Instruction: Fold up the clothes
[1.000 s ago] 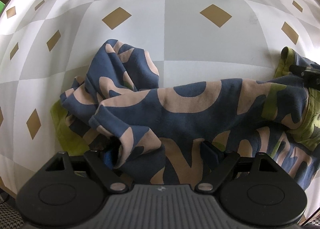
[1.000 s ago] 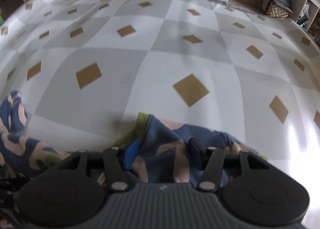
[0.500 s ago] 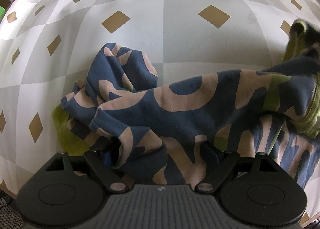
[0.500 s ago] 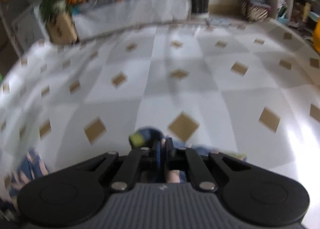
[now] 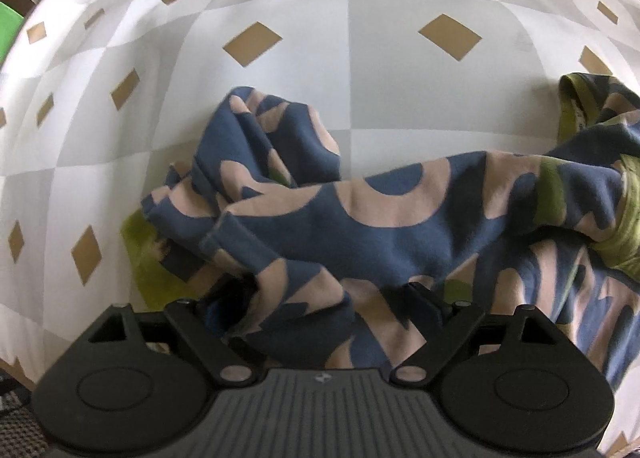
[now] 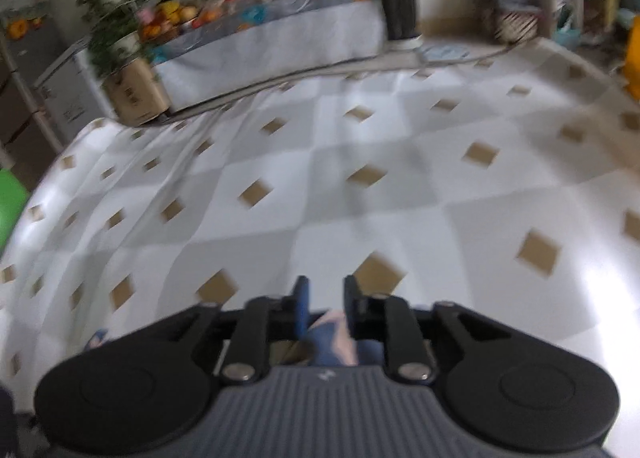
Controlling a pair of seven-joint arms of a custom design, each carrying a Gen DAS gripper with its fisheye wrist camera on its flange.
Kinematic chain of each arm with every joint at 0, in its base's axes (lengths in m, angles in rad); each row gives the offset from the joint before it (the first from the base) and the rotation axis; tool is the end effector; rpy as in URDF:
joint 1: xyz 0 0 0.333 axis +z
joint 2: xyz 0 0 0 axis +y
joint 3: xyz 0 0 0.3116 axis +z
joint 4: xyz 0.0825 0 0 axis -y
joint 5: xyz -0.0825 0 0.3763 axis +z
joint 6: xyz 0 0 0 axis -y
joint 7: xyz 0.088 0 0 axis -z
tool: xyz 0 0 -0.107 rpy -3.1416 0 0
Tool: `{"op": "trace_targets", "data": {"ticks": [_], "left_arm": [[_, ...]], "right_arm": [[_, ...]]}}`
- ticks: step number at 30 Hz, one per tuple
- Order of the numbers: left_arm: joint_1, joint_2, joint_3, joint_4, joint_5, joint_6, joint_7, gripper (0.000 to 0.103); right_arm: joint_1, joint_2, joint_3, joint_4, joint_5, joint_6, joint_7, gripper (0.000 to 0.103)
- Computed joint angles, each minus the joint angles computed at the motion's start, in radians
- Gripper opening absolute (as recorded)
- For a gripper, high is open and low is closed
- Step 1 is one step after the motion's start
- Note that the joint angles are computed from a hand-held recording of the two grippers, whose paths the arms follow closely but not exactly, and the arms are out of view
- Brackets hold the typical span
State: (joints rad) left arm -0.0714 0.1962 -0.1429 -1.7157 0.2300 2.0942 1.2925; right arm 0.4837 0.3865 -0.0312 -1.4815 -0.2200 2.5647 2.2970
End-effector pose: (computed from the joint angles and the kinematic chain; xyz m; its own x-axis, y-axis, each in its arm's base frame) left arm 0.6191 -0.1173 0.4872 -0.0125 -0.9911 -0.1329 -0.9749 0.0416 -0.2188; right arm 0.6388 0.3187 0.5333 -0.0358 -0.9683 -0.2473 -0.7707 0.1843 -0.6100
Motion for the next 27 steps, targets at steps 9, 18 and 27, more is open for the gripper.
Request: {"op": "trace_targets", "data": {"ticks": [9,18,27], "left_arm": [[0.008,-0.007,0.008,-0.005,0.008,-0.013,-0.037,0.088],[0.023,-0.019,0.016,0.001,0.002,0.049,-0.103,0.088],[0.026,-0.008,0.014,0.011,-0.004,0.083,-0.139,0.088]], "right_arm": [[-0.004,0.098,0.091,0.121,0.165,-0.126,-0.322,0.047],[0.016,0.151,0.116,0.183,0.235,-0.200,-0.480,0.049],[-0.032,0.152,0.172,0.221,0.431,-0.388,-0.748,0.052]]}}
